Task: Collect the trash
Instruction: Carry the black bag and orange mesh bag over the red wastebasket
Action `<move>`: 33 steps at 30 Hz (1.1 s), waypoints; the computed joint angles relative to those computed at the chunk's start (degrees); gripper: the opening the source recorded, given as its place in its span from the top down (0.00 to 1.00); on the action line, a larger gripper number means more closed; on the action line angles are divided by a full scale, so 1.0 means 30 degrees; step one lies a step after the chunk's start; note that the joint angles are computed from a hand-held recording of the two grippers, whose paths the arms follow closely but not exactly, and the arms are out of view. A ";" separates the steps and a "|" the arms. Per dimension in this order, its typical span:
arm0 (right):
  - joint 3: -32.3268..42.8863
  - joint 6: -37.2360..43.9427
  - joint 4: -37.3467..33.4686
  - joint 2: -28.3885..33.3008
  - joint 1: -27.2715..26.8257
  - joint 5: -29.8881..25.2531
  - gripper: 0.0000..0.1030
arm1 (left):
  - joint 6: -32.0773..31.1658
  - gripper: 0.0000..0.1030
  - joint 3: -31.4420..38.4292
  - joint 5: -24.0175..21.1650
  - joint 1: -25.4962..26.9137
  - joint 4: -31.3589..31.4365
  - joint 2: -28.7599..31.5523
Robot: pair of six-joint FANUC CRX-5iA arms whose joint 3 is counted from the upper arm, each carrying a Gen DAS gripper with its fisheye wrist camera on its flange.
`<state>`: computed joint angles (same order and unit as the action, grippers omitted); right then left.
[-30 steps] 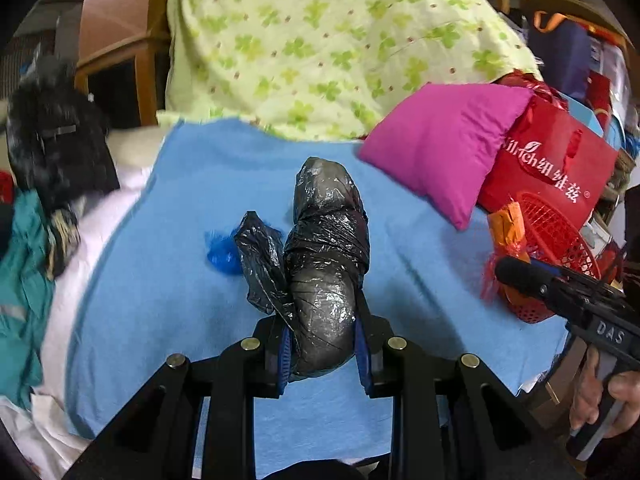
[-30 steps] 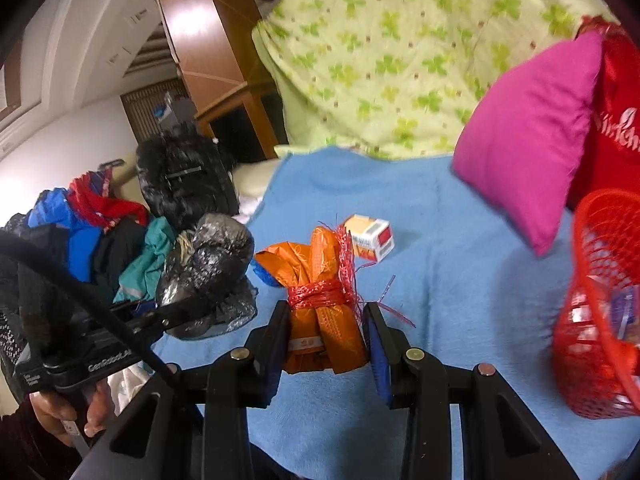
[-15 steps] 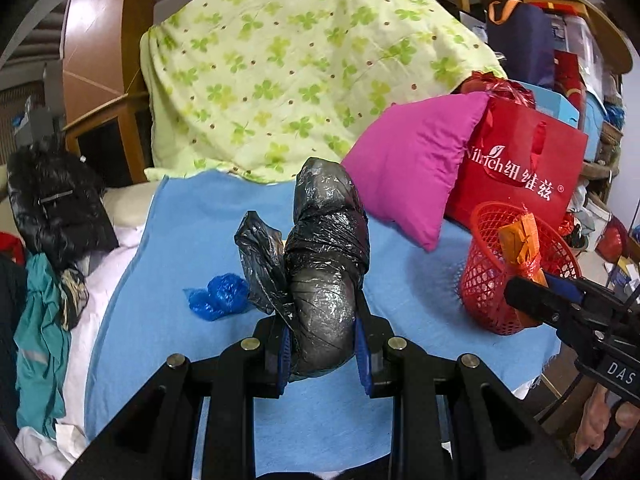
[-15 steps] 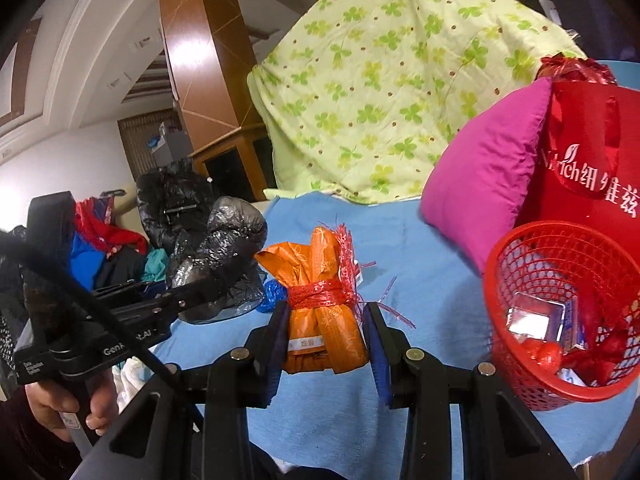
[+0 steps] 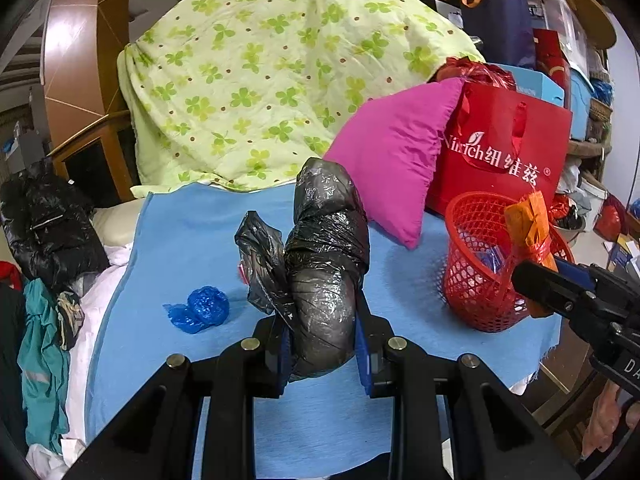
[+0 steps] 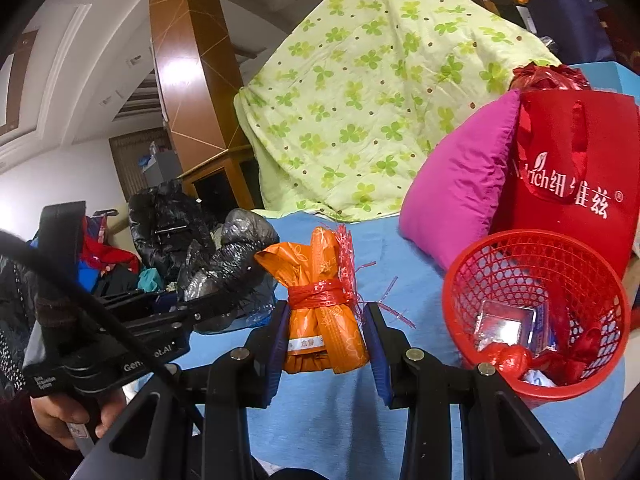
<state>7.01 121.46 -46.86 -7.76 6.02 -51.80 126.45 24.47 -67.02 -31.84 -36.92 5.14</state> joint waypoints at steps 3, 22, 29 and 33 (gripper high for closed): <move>0.0016 -0.0072 -0.0165 0.0020 -0.0263 -0.0020 0.62 | -0.0173 0.72 0.0258 -0.0032 -0.0069 0.0071 0.0252; 0.0119 -0.0669 0.0450 0.0206 -0.0025 0.0237 0.62 | -0.0592 0.72 0.0170 0.0371 0.0499 0.0966 0.0401; 0.0130 -0.0744 0.0556 0.0242 -0.0002 0.0306 0.62 | -0.0602 0.72 0.0197 0.0397 0.0521 0.1032 0.0435; 0.0061 -0.0748 0.0462 0.0178 -0.0153 0.0349 0.62 | -0.0813 0.72 0.0164 0.0528 0.0696 0.1313 0.0424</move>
